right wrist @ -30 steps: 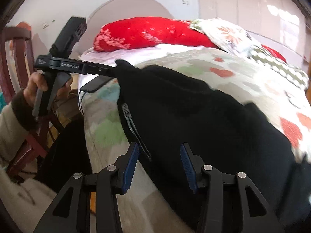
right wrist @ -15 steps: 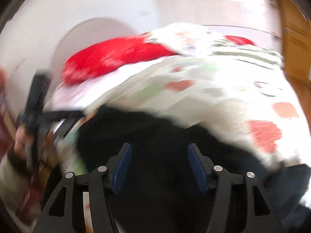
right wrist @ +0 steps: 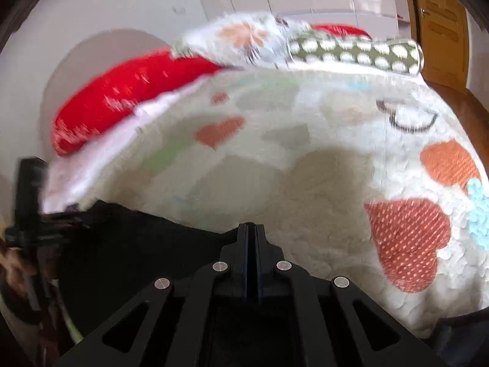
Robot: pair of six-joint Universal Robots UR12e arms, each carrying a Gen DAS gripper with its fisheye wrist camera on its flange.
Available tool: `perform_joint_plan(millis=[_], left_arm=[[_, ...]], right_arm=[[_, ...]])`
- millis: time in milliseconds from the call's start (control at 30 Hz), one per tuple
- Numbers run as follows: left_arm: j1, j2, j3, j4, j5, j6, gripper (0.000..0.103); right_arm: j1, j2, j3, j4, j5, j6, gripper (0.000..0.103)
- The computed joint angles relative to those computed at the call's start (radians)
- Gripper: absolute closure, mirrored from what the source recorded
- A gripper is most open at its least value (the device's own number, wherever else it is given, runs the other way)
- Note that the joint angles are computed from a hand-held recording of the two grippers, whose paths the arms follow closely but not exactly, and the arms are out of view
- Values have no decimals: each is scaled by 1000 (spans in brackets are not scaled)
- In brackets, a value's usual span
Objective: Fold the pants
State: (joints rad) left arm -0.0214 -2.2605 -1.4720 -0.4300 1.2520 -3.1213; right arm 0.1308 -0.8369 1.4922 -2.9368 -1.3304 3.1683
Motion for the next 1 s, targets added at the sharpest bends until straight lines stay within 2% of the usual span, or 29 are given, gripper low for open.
perform_joint_plan(millis=[67,167,233,300,367,433,500,567,633,733,767,800,833,867,900,1000], left_arm=[[1,-3,-4,14,-5,-32,52],[-3,12,-14,18,26,-37,47],[-12,25,-23,34,67,-32,46],[-23,45,-46,92,115,-19,43],[-31,64,-70,156,143,-23,32],[-30,78,-86,192,110,-33,31],[-32,86,-96,199,65,-32,30],[-41,86,-94,188,42,-28,30],[-51,80,-86,169,16,-22,30],[-71,71,-75,126,5,1,30],[-78,70,-72,108,4,16,30],[-84,73,-76,99,2,31,30],[-88,74,-77,93,1,46,30],[-92,79,-84,92,5,64,30],[-94,82,-90,95,12,77,30],[-90,91,-103,110,32,88,30]], right_arm=[[5,8,-5,-11,-17,7,100],[2,-16,16,-18,-28,21,92],[-6,-50,55,-24,-23,22,79],[-20,-100,134,-99,-28,26,56],[-33,-150,216,-165,-79,32,49],[-56,-197,288,-198,-124,37,48],[-73,-224,318,-166,-173,46,48],[-83,-227,325,-155,-177,70,46],[-82,-215,317,-138,-167,89,46],[-68,-181,285,-116,-192,99,46],[-65,-169,278,-110,-194,94,54],[-62,-163,277,-113,-214,92,77],[-68,-166,288,-131,-208,101,89],[-84,-174,308,-157,-160,127,95],[-106,-195,346,-208,-106,167,96],[-147,-268,467,-367,-62,230,96]])
